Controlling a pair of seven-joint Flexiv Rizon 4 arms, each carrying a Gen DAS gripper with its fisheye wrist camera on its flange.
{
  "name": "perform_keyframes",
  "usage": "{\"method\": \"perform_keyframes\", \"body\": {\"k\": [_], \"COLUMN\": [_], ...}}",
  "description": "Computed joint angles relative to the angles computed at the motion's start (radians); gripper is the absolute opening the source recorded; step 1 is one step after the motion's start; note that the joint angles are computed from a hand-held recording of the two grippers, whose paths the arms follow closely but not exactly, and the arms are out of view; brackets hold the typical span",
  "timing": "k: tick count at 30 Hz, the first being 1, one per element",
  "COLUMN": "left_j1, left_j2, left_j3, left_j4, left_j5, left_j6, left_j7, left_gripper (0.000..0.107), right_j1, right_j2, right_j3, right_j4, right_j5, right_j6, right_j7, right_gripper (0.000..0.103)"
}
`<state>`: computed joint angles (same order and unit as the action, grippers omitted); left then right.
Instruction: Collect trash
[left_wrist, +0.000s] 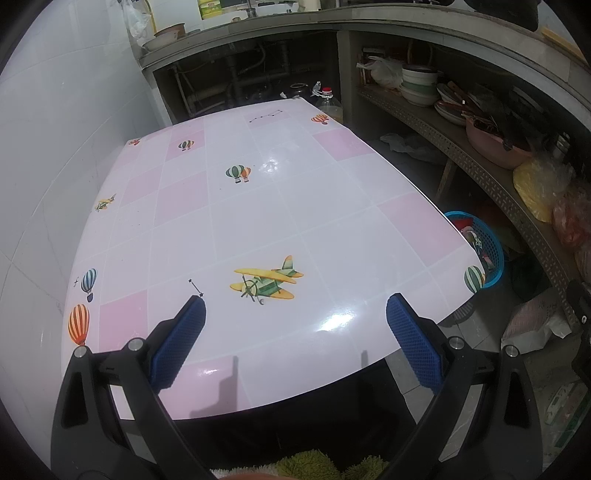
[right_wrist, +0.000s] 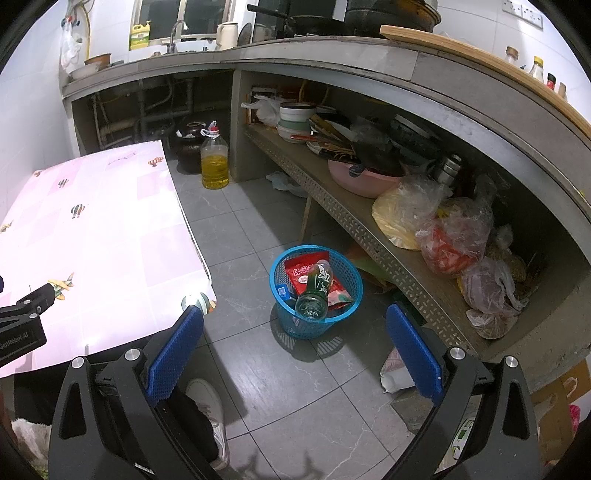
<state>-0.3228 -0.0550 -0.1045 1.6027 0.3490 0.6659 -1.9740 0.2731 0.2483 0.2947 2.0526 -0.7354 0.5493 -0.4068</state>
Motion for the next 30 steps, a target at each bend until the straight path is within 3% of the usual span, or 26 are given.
{"method": "perform_keyframes", "body": {"k": [30], "left_j1": [-0.001], "left_j2": [-0.001], "left_j3": [0.000], "left_j4": [0.006], "left_j5": [-0.003], "left_j6": [0.009], "left_j7": [0.004], "left_gripper": [0.094], "right_j1": [-0.003], "right_j2": [0.003], "right_j3": [0.001], "right_j4": [0.002], "right_j5": [-0.001], "right_j6": [0.000], "right_j7": [0.001], "right_gripper": [0.096]}}
